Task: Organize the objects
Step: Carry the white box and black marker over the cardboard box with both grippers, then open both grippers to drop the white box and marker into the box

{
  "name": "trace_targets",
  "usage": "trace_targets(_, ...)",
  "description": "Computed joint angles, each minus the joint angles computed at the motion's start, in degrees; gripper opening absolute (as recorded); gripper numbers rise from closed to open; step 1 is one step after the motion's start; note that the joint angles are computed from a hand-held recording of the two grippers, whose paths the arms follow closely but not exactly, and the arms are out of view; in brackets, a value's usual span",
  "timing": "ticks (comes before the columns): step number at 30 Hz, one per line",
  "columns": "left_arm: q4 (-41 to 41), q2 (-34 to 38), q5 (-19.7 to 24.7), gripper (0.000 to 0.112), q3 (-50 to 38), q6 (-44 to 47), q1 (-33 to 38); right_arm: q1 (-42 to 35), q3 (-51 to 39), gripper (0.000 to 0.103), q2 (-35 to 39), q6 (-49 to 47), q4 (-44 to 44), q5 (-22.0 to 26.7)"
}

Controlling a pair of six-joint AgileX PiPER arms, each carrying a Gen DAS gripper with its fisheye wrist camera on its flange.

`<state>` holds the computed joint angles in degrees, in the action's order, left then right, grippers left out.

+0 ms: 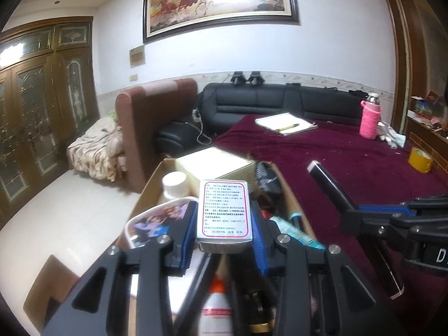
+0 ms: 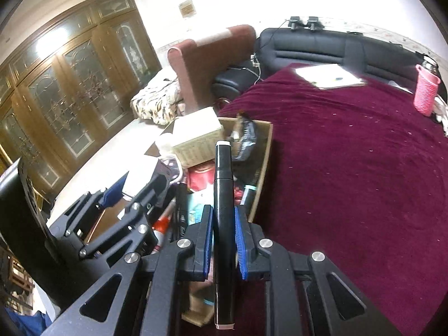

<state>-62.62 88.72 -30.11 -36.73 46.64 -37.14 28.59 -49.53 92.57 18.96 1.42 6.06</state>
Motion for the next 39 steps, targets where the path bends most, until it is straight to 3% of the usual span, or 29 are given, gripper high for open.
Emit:
trace_targets(4, 2.03, -0.24, 0.98, 0.035, 1.74, -1.90, 2.53, -0.17, -3.39, 0.017, 3.48, -13.54, 13.57, 0.87)
trace_targets(9, 2.63, -0.04, 1.46, 0.035, 2.43, -2.18, 3.65, 0.01, -6.62, 0.017, 6.74, -18.43, 19.19, 1.75)
trace_targets(14, 2.51, -0.23, 1.56, 0.035, 2.72, -2.02, 3.96, 0.17, -9.70, 0.017, 9.23, -13.57, 14.17, 2.34)
trace_targets(22, 2.94, -0.12, 1.62, 0.035, 2.89, -2.43, 4.36, -1.08, -13.95, 0.017, 13.25, -18.19, 19.04, 4.54)
trace_targets(30, 3.65, 0.04, 1.59, 0.035, 3.06, -3.13, 4.65, 0.15, -16.39, 0.017, 14.95, -8.40, 9.12, 4.92)
trace_targets(39, 4.07, 0.60, 1.59, 0.035, 2.76, -3.77, 4.88, 0.34, -17.43, 0.017, 15.17, -8.46, 9.62, 6.15)
